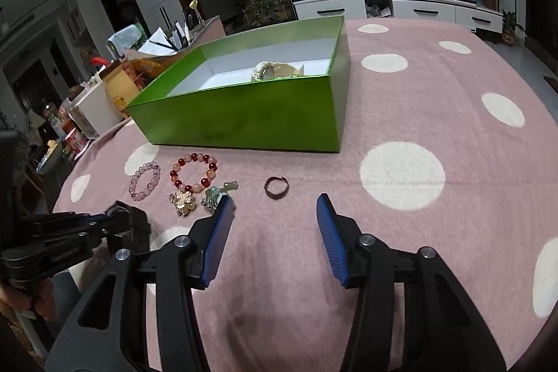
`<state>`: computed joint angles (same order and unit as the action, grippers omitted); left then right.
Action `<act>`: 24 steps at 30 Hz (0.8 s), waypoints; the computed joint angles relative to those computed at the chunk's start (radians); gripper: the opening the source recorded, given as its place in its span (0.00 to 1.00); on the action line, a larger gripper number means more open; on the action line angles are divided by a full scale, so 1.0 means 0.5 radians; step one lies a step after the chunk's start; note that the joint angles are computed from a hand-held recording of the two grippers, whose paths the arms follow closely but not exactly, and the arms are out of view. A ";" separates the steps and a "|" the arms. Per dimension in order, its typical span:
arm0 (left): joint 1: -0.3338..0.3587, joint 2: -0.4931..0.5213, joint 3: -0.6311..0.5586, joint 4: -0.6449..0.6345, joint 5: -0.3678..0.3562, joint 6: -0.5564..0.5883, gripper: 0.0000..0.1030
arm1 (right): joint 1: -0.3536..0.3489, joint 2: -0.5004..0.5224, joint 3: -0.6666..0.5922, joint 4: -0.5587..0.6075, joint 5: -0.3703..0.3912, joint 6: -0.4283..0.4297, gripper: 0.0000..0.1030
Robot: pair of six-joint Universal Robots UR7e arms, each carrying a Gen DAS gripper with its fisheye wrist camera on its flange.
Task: Organize jewelry
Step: 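Grasp the black watch strap with the left tool, then grasp the dark ring with right tool while left tool holds the black watch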
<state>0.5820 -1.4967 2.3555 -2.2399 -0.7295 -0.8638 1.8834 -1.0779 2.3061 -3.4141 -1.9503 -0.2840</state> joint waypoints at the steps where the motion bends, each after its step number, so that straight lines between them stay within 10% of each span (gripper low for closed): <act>1: -0.002 -0.006 0.001 -0.017 0.001 0.013 0.07 | 0.010 0.018 -0.019 0.021 -0.030 -0.007 0.49; 24: 0.020 -0.251 0.122 -0.151 0.033 0.069 0.07 | 0.161 0.330 -0.317 0.138 -0.542 -0.162 0.18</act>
<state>0.5918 -1.6222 2.4163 -2.3153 -0.7129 -0.8293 1.9640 -0.9130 2.1477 -3.3453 -2.2215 -0.3651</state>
